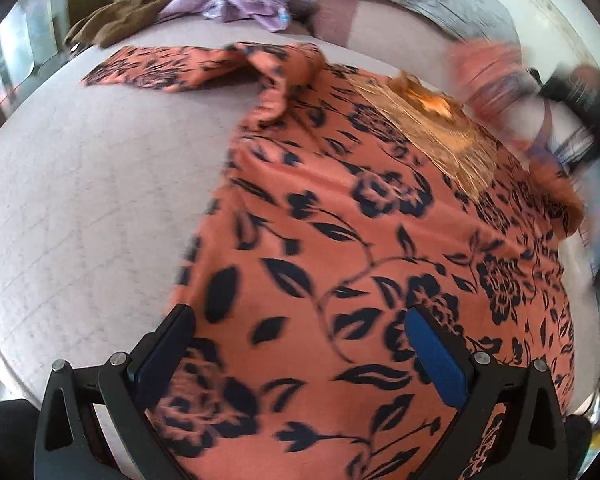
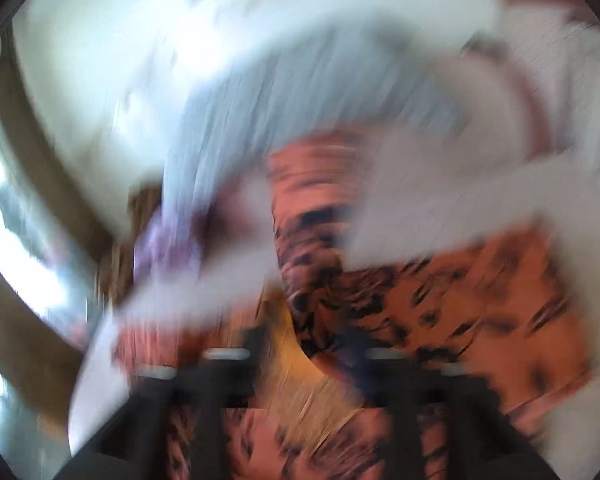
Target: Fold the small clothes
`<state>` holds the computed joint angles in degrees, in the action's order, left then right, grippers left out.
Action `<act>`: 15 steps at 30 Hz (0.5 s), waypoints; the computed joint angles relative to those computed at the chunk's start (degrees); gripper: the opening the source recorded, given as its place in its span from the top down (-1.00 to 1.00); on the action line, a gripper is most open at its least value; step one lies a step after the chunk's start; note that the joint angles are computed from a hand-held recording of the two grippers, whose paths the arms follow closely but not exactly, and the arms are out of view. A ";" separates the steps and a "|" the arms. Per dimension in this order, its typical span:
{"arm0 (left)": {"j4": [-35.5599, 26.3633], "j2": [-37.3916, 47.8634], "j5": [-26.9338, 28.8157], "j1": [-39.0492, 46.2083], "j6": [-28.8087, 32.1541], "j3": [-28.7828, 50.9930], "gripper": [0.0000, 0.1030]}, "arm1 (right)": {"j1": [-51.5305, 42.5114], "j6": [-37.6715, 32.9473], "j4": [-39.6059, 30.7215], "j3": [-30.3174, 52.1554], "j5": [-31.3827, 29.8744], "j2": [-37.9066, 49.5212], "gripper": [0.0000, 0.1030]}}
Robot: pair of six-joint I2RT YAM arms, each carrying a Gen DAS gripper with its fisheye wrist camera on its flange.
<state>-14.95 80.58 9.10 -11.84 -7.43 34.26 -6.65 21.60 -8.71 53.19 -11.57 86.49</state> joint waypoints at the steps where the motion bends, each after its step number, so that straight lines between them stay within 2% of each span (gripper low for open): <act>1: -1.04 -0.19 1.94 1.75 1.01 0.77 -1.00 | 2.57 0.17 1.71 -0.11 0.43 5.27 -0.88; 3: -2.24 -1.37 1.26 2.64 1.89 1.71 -1.00 | 5.32 0.83 2.44 -0.51 2.63 13.39 -0.85; 4: -2.47 -2.17 1.80 3.08 2.98 2.57 -1.00 | 5.05 2.10 3.68 -1.95 1.28 14.65 -0.85; 5: -2.23 -2.35 2.97 3.33 3.32 3.28 -1.00 | 3.62 3.28 7.95 -5.70 -1.16 13.22 -0.84; 8: -1.65 0.89 7.84 2.02 1.32 9.04 -1.00 | -1.32 2.81 11.72 -13.08 -5.25 5.18 -0.87; 12: -0.68 12.59 14.71 -1.45 -3.08 21.72 -1.00 | -6.76 2.84 7.94 -20.30 -7.23 -7.98 -0.87; 15: -3.60 26.26 17.84 -4.47 -7.73 36.66 -1.00 | -11.93 1.59 6.25 -26.05 -11.40 -14.48 -0.87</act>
<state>-18.55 106.84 26.94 -16.31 -15.16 70.91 -18.58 23.18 -2.47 27.14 -22.97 72.01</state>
